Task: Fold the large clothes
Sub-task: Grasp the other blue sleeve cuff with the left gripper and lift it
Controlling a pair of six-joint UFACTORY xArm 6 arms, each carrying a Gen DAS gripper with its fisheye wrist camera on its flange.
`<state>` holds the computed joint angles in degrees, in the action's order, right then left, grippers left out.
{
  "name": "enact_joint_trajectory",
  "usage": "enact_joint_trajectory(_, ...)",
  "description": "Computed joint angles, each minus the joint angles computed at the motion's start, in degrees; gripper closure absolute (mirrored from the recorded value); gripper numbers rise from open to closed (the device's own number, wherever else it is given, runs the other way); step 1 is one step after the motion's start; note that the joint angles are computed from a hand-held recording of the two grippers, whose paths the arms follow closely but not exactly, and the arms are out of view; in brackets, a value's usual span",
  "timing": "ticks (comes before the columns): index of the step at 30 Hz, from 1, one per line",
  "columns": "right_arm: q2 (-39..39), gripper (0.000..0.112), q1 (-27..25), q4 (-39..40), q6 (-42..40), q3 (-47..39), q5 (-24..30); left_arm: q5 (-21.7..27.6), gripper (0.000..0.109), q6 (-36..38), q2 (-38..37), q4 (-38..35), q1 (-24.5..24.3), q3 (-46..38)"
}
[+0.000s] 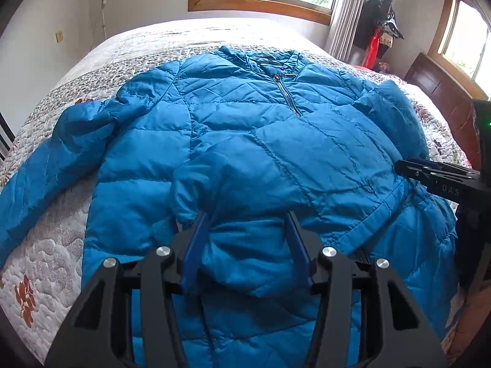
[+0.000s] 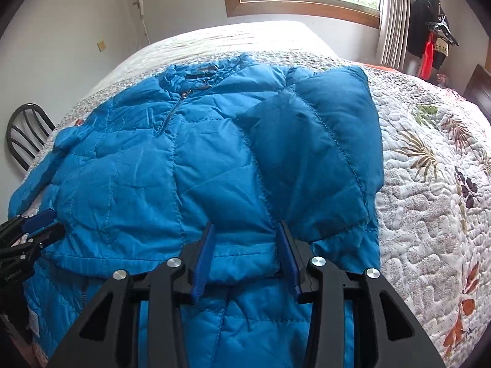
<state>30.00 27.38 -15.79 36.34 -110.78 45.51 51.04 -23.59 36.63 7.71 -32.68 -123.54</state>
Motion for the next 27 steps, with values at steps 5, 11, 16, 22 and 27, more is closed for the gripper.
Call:
enact_joint_trajectory(5, -9.5, 0.053, -0.6, -6.1, 7.5, 11.3, -4.2, -7.4, 0.028, -7.4, -12.5, 5.0, 2.2, 16.2)
enact_joint_trajectory(11, -18.2, 0.053, -3.8, -16.0, 20.4, 22.3, -1.6, -6.0, 0.027, -22.0, -24.8, 14.6, 9.6, 31.7)
enact_joint_trajectory(16, -20.8, 0.053, -6.7, -17.8, 24.7, 26.9, 1.7, -2.9, 0.027, -31.6, -31.3, 17.3, 17.3, 40.9)
enact_joint_trajectory(22, -23.8, 0.053, -8.1, -19.7, 28.9, 31.8, 3.6, -8.3, 0.029, -39.7, -37.1, 11.3, 27.2, 50.9)
enact_joint_trajectory(27, -25.7, 0.053, -8.8, -20.3, 31.2, 35.0, 3.4, -16.4, 0.031, -38.9, -36.9, 3.1, 32.7, 54.3)
